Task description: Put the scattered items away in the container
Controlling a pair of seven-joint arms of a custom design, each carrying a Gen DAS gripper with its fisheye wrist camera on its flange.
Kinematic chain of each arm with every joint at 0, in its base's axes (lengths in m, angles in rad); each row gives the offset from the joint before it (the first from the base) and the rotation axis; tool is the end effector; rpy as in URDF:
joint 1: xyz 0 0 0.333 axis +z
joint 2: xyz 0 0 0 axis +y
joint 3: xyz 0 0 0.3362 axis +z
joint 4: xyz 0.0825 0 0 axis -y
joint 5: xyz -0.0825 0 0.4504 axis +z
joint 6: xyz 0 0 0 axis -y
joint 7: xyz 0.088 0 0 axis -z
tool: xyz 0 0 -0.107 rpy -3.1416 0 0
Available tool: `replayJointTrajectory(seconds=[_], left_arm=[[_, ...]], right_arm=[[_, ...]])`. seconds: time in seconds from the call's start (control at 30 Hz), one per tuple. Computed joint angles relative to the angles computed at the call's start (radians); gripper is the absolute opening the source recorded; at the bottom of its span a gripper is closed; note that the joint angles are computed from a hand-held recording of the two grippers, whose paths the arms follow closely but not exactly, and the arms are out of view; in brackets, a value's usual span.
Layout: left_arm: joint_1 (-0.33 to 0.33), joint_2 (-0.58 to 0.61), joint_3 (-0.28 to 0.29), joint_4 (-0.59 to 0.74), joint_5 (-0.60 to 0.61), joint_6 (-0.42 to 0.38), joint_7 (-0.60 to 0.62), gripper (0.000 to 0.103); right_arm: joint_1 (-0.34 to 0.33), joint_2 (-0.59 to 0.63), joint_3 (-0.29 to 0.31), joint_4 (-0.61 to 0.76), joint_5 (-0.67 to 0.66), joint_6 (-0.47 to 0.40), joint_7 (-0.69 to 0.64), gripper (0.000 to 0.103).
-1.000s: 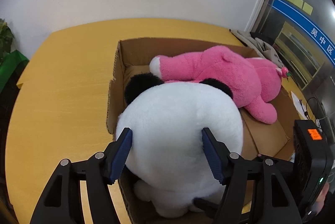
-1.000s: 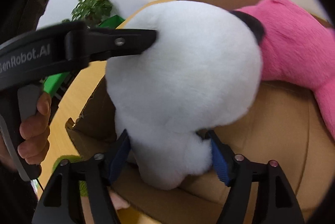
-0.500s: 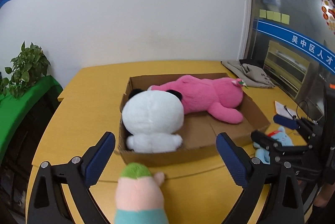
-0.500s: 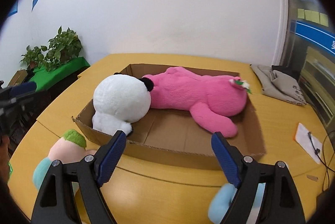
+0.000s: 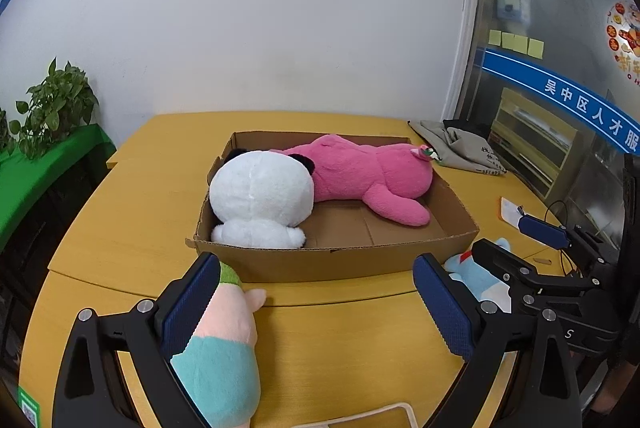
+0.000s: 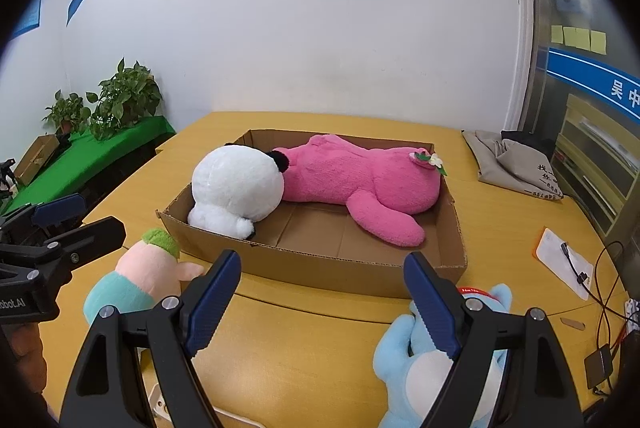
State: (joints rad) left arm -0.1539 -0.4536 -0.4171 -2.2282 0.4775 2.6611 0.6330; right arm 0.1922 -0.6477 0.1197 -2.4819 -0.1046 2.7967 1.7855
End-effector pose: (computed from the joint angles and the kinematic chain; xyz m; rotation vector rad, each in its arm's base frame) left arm 0.4251 -0.3291 0.6331 -1.6655 1.6785 -0.9992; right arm 0.4322 0.1548 0.6214 -1.7612 1.4536 -0.7588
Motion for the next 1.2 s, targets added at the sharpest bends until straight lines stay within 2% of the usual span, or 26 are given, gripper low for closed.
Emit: replayJointTrajectory(seconds=[0.47,1.2], left_arm=[[-0.022,-0.002,0.005,-0.008,-0.023,0.015,0.027,0.099],[-0.014,-0.004,0.003,-0.024,-0.046,0.04,0.049,0.099]], right_arm=[[0.0,-0.013,0.011,-0.013,0.002,-0.016,0.015,0.084],[0.01,0.011,0.004,-0.005,-0.002,-0.011,0.019,0.084]])
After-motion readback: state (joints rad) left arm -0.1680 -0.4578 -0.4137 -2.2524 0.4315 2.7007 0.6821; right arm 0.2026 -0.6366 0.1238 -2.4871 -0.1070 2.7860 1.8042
